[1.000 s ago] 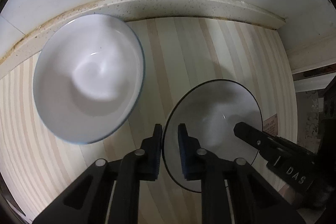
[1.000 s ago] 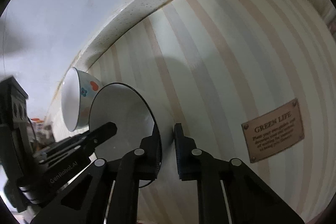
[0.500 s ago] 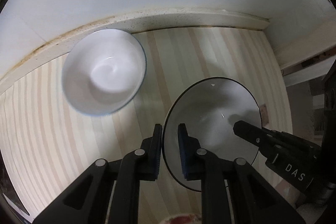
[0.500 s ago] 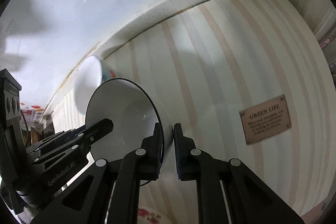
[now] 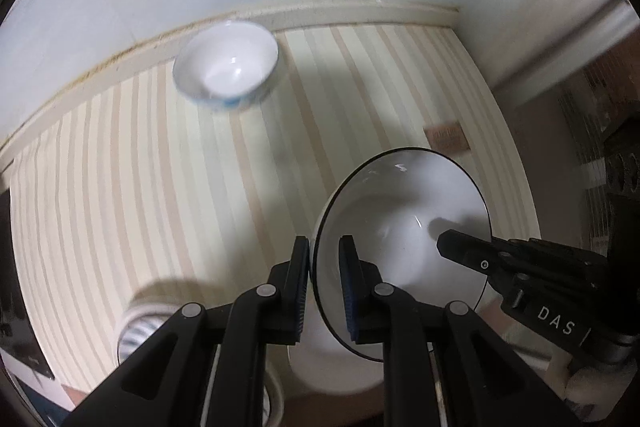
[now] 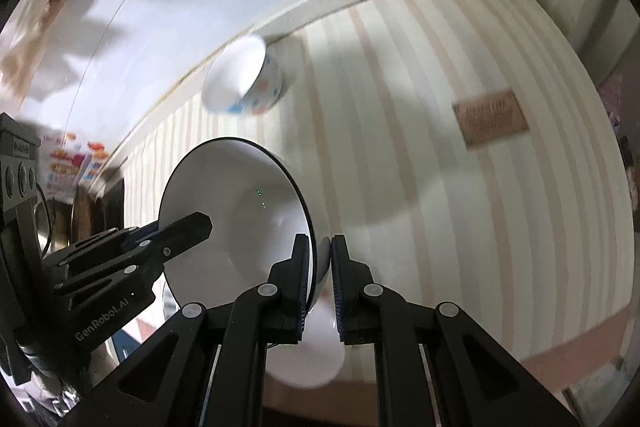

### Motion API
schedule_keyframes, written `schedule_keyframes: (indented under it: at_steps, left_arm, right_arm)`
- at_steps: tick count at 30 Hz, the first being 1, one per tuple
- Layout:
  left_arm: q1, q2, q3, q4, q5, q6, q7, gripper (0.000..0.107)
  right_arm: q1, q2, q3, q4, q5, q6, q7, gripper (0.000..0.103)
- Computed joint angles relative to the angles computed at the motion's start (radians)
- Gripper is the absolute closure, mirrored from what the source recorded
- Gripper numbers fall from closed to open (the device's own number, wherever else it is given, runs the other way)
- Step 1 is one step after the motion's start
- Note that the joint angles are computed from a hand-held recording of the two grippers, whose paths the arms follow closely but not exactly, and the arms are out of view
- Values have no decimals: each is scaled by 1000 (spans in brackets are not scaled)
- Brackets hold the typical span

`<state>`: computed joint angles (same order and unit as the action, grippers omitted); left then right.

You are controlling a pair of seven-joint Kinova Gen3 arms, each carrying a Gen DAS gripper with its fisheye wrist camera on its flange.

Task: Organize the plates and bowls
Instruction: 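Carry the black-rimmed bowl and lower it into the plain white bowl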

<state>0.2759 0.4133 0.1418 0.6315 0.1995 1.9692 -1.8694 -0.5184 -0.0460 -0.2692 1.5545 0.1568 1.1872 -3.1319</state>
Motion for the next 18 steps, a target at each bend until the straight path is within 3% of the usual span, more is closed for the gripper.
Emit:
schedule_keyframes:
  at_steps: [9,18]
  left_arm:
    - [-53,-144,-15,278,-32,-62,-98,94]
    - [-37,-179,-12,397,-91,-107,-113,94]
  right_arm:
    - [-83,11,-60,42,-12,-31,-131,90]
    - [-115,38,-40,100,-56,-96,-126,90]
